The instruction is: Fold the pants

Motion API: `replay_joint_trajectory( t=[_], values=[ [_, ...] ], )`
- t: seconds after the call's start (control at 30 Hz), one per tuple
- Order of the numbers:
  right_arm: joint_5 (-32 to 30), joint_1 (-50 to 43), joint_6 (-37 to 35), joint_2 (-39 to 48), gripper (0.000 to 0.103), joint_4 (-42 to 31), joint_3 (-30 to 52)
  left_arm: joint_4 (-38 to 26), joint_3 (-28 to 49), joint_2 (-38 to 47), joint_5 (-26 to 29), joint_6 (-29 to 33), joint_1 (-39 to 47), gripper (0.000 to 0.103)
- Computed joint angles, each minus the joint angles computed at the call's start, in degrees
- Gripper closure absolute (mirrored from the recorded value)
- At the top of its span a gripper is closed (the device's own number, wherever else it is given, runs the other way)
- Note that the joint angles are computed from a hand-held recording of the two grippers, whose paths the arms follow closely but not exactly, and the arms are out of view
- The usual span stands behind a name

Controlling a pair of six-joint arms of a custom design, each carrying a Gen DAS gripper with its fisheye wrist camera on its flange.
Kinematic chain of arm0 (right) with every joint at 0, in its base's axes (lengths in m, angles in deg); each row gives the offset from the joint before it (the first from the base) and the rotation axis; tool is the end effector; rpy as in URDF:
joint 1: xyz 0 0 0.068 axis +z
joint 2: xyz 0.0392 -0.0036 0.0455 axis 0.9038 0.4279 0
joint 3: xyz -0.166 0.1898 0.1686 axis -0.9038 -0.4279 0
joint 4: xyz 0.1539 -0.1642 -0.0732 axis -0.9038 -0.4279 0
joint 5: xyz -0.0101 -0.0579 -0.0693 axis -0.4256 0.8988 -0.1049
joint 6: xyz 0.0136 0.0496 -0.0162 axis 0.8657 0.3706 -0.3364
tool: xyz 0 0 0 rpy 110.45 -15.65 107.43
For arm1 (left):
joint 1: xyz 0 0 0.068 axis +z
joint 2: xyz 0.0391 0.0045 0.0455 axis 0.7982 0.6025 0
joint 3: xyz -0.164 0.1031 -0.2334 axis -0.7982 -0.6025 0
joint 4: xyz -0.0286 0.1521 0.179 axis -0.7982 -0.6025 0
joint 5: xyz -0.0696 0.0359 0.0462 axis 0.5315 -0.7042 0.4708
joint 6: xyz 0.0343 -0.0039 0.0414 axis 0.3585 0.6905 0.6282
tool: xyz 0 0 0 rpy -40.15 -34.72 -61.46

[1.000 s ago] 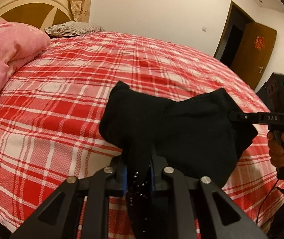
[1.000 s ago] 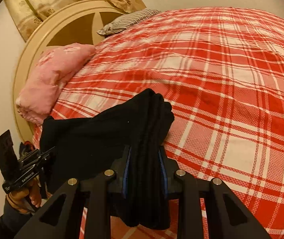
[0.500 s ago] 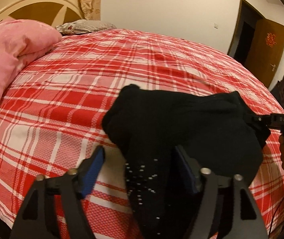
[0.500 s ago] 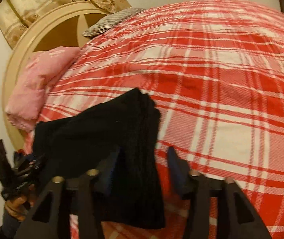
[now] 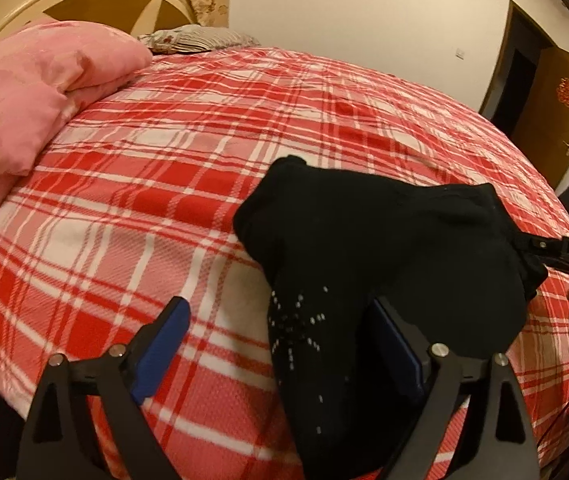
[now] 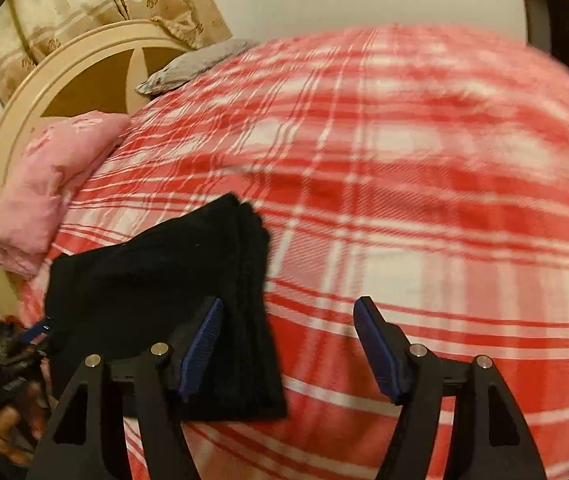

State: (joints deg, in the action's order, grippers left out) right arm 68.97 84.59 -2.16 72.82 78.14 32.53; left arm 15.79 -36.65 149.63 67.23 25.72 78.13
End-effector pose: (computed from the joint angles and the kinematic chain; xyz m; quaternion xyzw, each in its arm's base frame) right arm 0.2831 0.1035 0.1217 0.0036 0.9275 0.1398 0.3466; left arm 0.2245 0.0905 0.1287 -0.0121 0.9303 -0.0631 0.3610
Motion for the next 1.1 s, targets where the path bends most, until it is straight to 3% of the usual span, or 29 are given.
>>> replay_joint_trajectory(
  t=[0.13,0.27,0.53,0.73,1.1],
  values=[
    [-0.46,-0.5,-1.24,-12.26,0.034,-0.66,-8.5,-2.14,-2.12,-6.31,-1.26,-0.13,-0.46,0.01],
    [4.42,3.03,-1.81,-26.08,0.034,-5.02,-14.74,-6.93,-4.16,-16.39,-0.51,-1.35,-0.92,0.01],
    [15.26,14.52,-2.09,-46.45,0.033,-18.71,-14.76,-17.08,-5.88,-36.05,1.54,-3.38,-1.38,0.007],
    [25.89,24.14,-0.11,-49.64,0.032,-23.92,-12.66,-20.89,-5.05,-41.74,2.83,-3.39,-0.32,0.004],
    [26.98,26.97,-0.34,-48.44,0.031,-23.55,-13.02,-20.83,-5.58,-43.61,2.42,-3.18,-1.36,0.003]
  ],
)
